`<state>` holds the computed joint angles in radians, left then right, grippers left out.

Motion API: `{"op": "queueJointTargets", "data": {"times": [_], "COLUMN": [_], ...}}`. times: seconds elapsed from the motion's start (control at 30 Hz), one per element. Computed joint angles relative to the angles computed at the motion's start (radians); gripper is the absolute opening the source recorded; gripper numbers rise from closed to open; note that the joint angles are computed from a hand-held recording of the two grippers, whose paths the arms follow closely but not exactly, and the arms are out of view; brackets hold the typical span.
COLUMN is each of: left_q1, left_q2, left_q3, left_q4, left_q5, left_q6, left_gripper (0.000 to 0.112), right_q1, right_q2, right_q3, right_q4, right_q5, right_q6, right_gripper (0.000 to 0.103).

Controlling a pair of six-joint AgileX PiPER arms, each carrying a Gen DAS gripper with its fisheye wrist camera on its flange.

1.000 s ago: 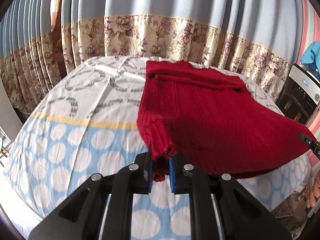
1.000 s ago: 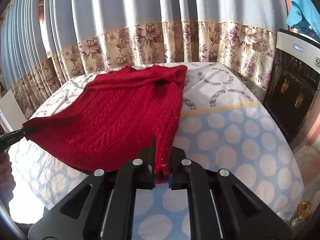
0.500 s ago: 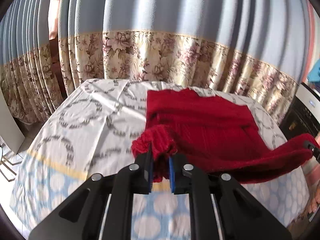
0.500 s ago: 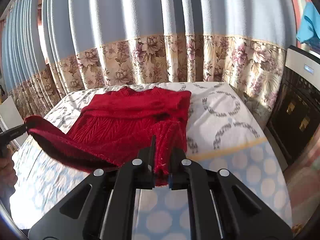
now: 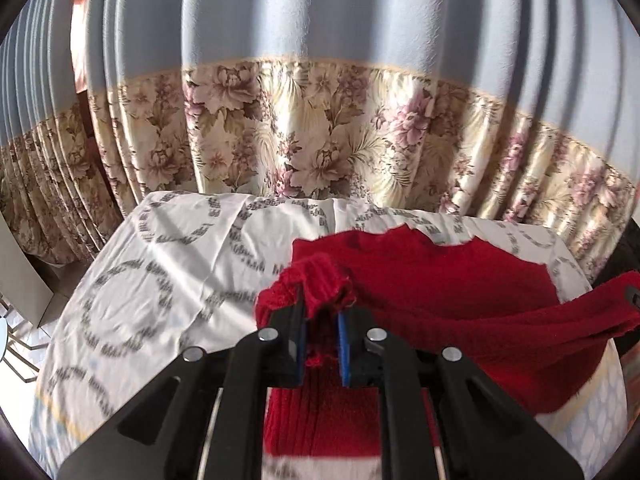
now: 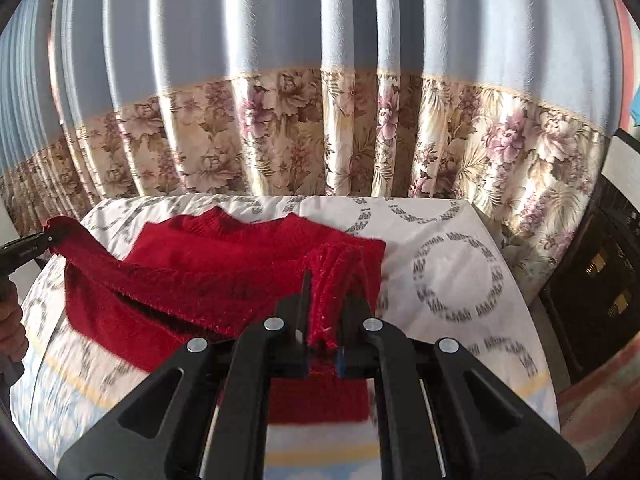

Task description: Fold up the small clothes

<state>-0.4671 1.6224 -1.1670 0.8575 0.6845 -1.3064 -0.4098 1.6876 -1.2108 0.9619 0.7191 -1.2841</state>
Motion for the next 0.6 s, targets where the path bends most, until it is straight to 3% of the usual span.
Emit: {"op": "queueJointTargets", "data": {"times": [0.23,0.4,0.6], "left_q1": [0.139,0.169,0.208], "left_q2": [0.313,0.484,0.703], "left_q3": [-0.321,-0.529,-0.851], "left_q4": [-0.15,-0.199,-0.32], "left_q5": [-0.003,0.044,0.156], "left_q6": [0.212,0.279,0.43], "left_gripper": [0.012,0.012,0.014], "right_q1": [0.155,0.194,0.228], "right_q2": [0.3,0.534,0.714], "right_q3": [-0.319,-0.611,-0.874], "right_q4": [-0.197,-0.321,-0.452], "right_q5": [-0.07,-0.001,0.078], "right_q6": [0.291,0.527,0.719], "right_gripper": [0.007,0.008,0.008]}}
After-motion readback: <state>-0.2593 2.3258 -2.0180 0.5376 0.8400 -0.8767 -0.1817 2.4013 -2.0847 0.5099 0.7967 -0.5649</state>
